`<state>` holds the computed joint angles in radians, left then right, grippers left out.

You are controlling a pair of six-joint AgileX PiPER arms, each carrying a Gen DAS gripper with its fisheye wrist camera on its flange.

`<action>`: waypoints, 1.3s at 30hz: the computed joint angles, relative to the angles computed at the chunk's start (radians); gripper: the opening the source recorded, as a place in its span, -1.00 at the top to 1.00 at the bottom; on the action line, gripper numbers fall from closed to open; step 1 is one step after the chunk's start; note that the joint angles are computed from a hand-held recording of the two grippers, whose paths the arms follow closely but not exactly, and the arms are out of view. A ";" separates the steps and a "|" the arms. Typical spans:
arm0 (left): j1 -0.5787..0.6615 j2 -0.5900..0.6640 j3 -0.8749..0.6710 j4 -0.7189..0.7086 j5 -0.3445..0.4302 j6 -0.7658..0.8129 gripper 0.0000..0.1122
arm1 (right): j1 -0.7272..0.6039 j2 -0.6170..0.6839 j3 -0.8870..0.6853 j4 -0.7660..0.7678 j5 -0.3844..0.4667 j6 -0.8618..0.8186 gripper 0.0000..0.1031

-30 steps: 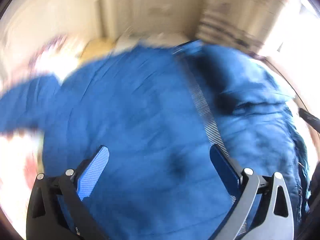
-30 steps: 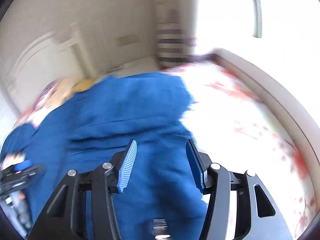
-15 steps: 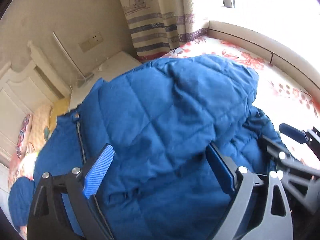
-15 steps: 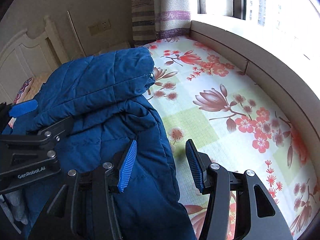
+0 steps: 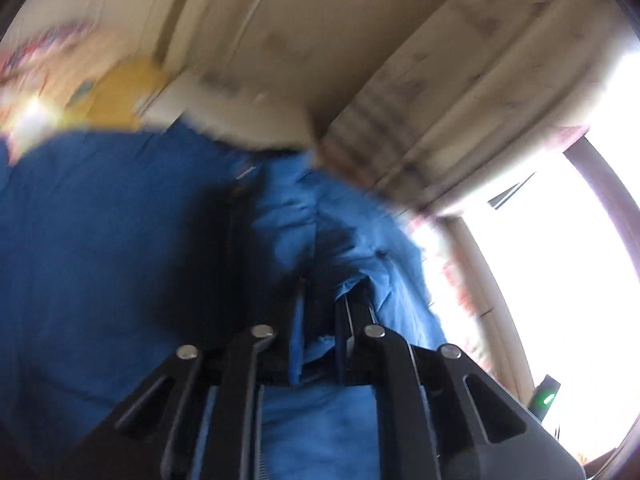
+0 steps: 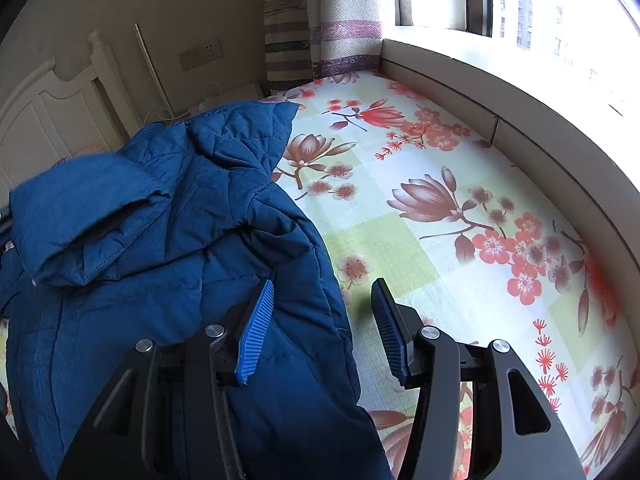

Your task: Fold large clothes

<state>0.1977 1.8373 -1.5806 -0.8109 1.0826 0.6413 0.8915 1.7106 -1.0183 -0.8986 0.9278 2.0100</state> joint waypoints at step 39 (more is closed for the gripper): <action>0.070 -0.229 0.211 -0.074 0.047 0.504 0.71 | 0.052 0.061 -0.128 0.016 0.181 -0.124 0.01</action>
